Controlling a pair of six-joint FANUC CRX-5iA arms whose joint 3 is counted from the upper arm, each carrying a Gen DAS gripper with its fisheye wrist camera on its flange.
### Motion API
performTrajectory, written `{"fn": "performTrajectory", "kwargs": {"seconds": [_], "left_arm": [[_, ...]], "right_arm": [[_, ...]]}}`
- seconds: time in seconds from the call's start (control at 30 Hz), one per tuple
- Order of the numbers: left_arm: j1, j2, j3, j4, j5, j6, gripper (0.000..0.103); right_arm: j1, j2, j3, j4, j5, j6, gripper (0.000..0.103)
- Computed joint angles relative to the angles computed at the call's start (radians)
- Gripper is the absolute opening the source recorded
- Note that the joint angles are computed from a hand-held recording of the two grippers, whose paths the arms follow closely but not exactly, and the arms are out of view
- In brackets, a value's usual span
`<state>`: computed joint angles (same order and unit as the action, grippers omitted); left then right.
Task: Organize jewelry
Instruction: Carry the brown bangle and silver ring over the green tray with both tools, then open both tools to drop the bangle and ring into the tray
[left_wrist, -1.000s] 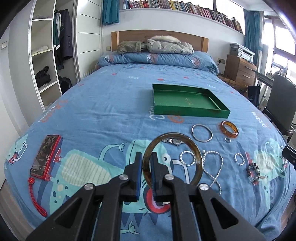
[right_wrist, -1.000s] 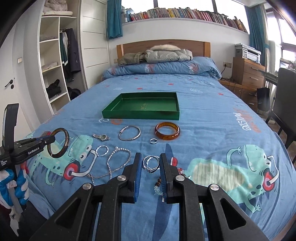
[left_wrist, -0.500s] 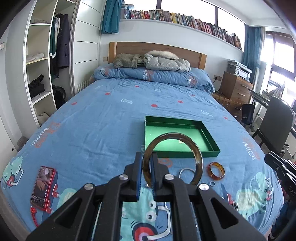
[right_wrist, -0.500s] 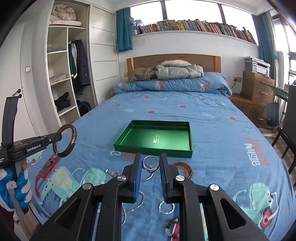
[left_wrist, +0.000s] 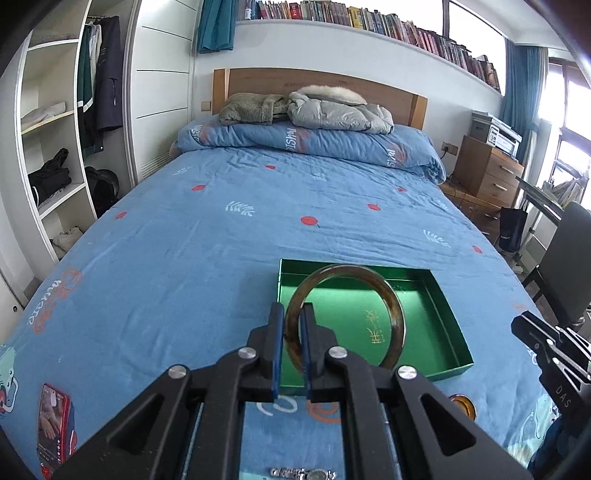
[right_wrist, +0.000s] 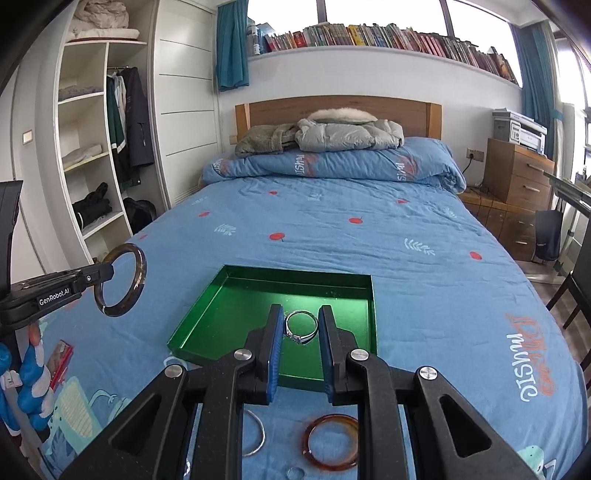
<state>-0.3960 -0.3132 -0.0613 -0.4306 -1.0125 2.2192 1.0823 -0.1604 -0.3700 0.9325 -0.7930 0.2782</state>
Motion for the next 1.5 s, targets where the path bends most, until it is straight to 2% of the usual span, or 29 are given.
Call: {"fn": "performTrajectory", "kwargs": {"seconds": [0.23, 0.4, 0.57, 0.77, 0.9, 1.17, 1.2, 1.23, 1.27, 1.33, 1.5], "left_arm": [[0.065, 0.137, 0.011, 0.063, 0.086, -0.046, 0.008], [0.092, 0.221, 0.035, 0.092, 0.113, -0.082, 0.008], [0.102, 0.303, 0.056, 0.131, 0.121, -0.135, 0.008], [0.106, 0.359, 0.062, 0.183, 0.117, -0.177, 0.008], [0.107, 0.375, 0.054, 0.200, 0.121, -0.187, 0.008], [0.119, 0.366, 0.010, 0.219, 0.172, -0.184, 0.008], [0.119, 0.365, 0.010, 0.217, 0.173, -0.183, 0.009], [0.116, 0.366, 0.013, 0.210, 0.169, -0.179, 0.009], [0.115, 0.367, 0.015, 0.206, 0.168, -0.177, 0.009], [0.116, 0.365, 0.016, 0.209, 0.170, -0.176, 0.009], [0.111, 0.326, 0.010, 0.198, 0.173, -0.157, 0.012]], "right_arm": [[-0.111, 0.132, 0.069, -0.106, 0.088, 0.092, 0.019], [-0.164, 0.225, 0.139, -0.176, 0.118, 0.178, 0.019], [-0.199, 0.324, 0.228, -0.287, 0.109, 0.289, 0.019], [-0.217, 0.403, 0.317, -0.423, 0.048, 0.414, 0.019], [-0.217, 0.419, 0.325, -0.442, 0.031, 0.434, 0.019], [-0.207, 0.422, 0.297, -0.357, 0.044, 0.386, 0.020], [-0.208, 0.423, 0.299, -0.359, 0.044, 0.387, 0.021], [-0.210, 0.424, 0.303, -0.364, 0.041, 0.390, 0.027], [-0.209, 0.424, 0.305, -0.367, 0.038, 0.389, 0.040], [-0.207, 0.424, 0.306, -0.367, 0.030, 0.389, 0.053], [-0.197, 0.392, 0.282, -0.335, 0.025, 0.354, 0.057]]}}
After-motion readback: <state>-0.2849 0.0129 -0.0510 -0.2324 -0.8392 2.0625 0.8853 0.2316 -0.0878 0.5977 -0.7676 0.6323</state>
